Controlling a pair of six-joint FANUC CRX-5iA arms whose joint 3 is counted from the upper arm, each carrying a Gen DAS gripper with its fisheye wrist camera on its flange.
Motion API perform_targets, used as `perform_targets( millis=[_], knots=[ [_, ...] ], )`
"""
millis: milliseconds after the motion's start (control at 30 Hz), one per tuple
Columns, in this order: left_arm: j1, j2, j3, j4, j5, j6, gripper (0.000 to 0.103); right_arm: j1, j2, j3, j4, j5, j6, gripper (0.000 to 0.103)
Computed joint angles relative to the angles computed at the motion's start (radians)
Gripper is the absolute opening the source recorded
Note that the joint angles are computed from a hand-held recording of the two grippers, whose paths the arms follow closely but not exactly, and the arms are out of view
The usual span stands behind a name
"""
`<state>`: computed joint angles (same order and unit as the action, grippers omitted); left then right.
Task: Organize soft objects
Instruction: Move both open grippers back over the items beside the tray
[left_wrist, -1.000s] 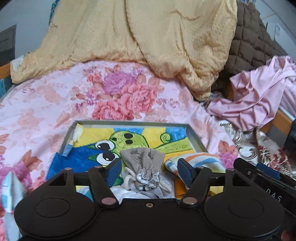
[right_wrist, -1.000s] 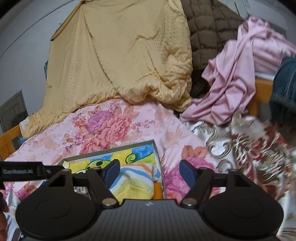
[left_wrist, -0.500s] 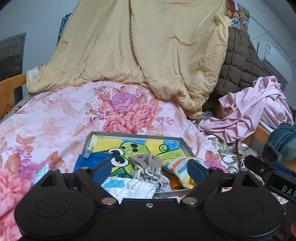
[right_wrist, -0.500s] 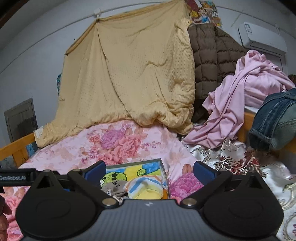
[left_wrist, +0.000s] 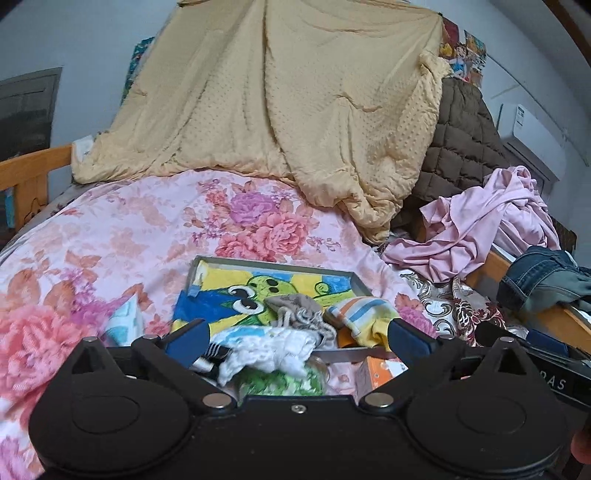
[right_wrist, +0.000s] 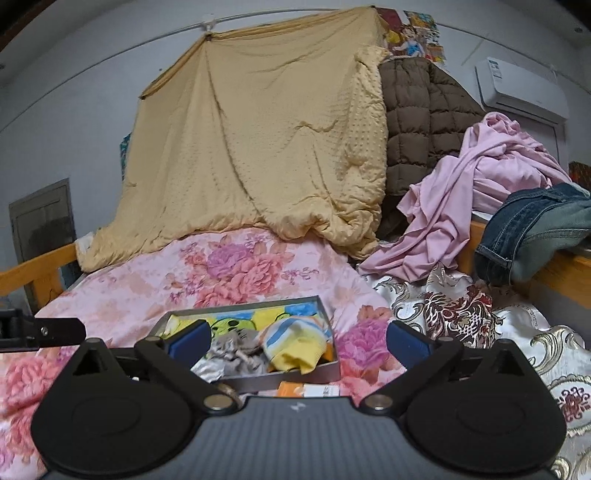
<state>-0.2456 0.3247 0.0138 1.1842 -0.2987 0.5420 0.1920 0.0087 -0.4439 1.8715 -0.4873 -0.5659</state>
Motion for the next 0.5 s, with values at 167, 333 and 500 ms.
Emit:
perform_targets(
  millis=[167,333,500],
  knots=[
    [-0.004,-0.059,-0.116,0.062,0.066,-0.062,0.102,0.076,-0.010,-0.046,-0.036,-0.119,0.056,0.103],
    [-0.009,-0.103,-0.208,0.134,0.123,-0.130,0.102,0.129,-0.024,-0.077,-0.091,-0.154,0.088,0.103],
    [-0.016,-0.138,-0.278,0.230,0.143,-0.232,0.102,0.178,-0.036,-0.098,-0.147,-0.178,0.124,0.103]
  ],
)
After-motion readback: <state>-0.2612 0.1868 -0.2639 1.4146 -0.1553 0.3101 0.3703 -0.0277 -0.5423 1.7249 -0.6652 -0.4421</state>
